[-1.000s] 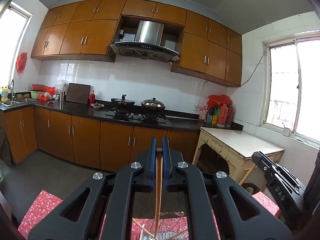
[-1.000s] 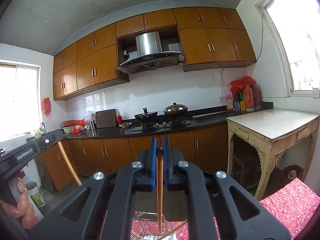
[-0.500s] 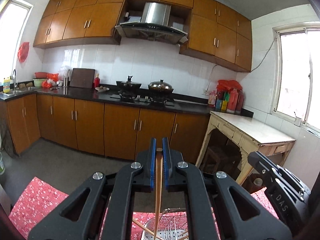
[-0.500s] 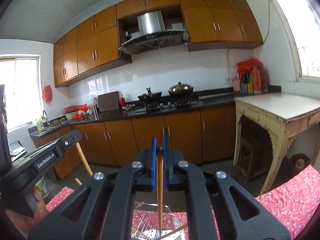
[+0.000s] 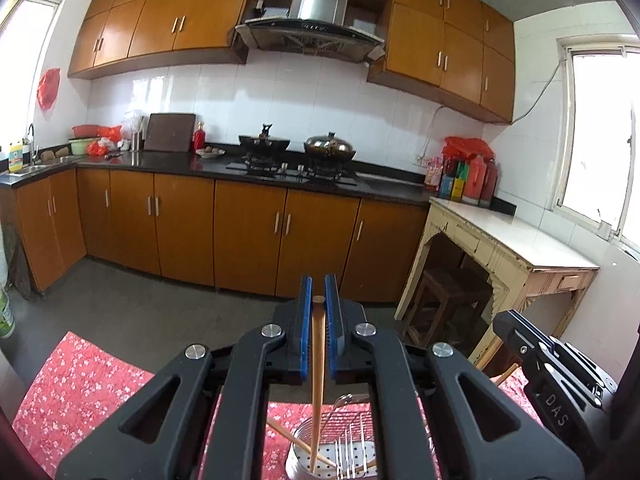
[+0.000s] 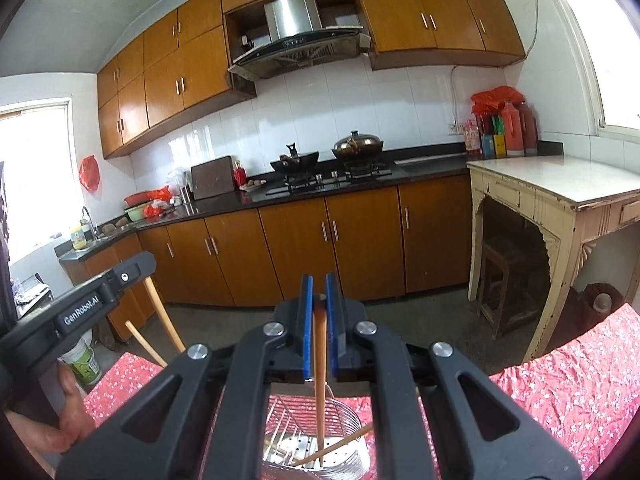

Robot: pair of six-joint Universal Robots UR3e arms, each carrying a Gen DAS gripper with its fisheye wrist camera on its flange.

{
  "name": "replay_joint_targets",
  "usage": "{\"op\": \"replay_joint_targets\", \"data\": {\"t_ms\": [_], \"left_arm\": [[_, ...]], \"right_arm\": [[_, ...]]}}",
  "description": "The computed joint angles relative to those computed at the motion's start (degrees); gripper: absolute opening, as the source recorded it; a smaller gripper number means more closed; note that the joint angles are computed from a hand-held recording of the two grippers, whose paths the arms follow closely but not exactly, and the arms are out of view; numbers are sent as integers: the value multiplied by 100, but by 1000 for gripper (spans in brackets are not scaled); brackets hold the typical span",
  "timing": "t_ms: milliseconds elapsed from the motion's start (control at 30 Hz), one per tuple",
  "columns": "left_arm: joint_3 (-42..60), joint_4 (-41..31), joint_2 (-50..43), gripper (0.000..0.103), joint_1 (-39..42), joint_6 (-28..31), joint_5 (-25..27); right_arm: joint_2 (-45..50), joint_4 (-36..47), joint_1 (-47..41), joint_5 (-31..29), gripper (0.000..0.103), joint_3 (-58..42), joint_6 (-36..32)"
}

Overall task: Organize utensils
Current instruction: 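Open the right tool then the left tool, dropping chopsticks into the basket, then move both open tools back over the remaining chopsticks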

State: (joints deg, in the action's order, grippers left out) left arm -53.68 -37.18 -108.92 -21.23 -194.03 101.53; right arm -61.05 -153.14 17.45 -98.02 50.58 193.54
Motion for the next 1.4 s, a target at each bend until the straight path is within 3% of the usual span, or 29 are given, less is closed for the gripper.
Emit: {"op": "replay_joint_targets", "data": {"t_ms": [67, 133, 167, 533, 767, 1033, 1200, 1400], "left_arm": [[-28, -42, 58, 11, 22, -8, 19], [-23, -108, 121, 26, 28, 3, 120], [-111, -75, 208, 35, 30, 4, 191], [-1333, -41, 1481, 41, 218, 161, 268], [-3165, 233, 2959, 46, 307, 391, 346], [-5623, 255, 4985, 55, 589, 398, -120], [-7267, 613, 6072, 67, 192, 261, 307], [-8452, 623, 6640, 69, -558, -387, 764]], "right_arm": [[-7, 30, 16, -114, 13, 6, 1], [-75, -6, 19, -201, 22, 96, -10], [-138, -53, 20, -264, 23, 184, -3], [-1646, -589, -6, -686, 26, 2142, 59], [-3089, -914, 68, -950, 31, 4207, 145], [-4520, -1214, 552, -1512, 31, 6709, 350], [-5072, -1587, 1255, -2097, 31, 8225, 800], [-5226, -1857, 1751, -2128, 31, 9312, 1438]]}}
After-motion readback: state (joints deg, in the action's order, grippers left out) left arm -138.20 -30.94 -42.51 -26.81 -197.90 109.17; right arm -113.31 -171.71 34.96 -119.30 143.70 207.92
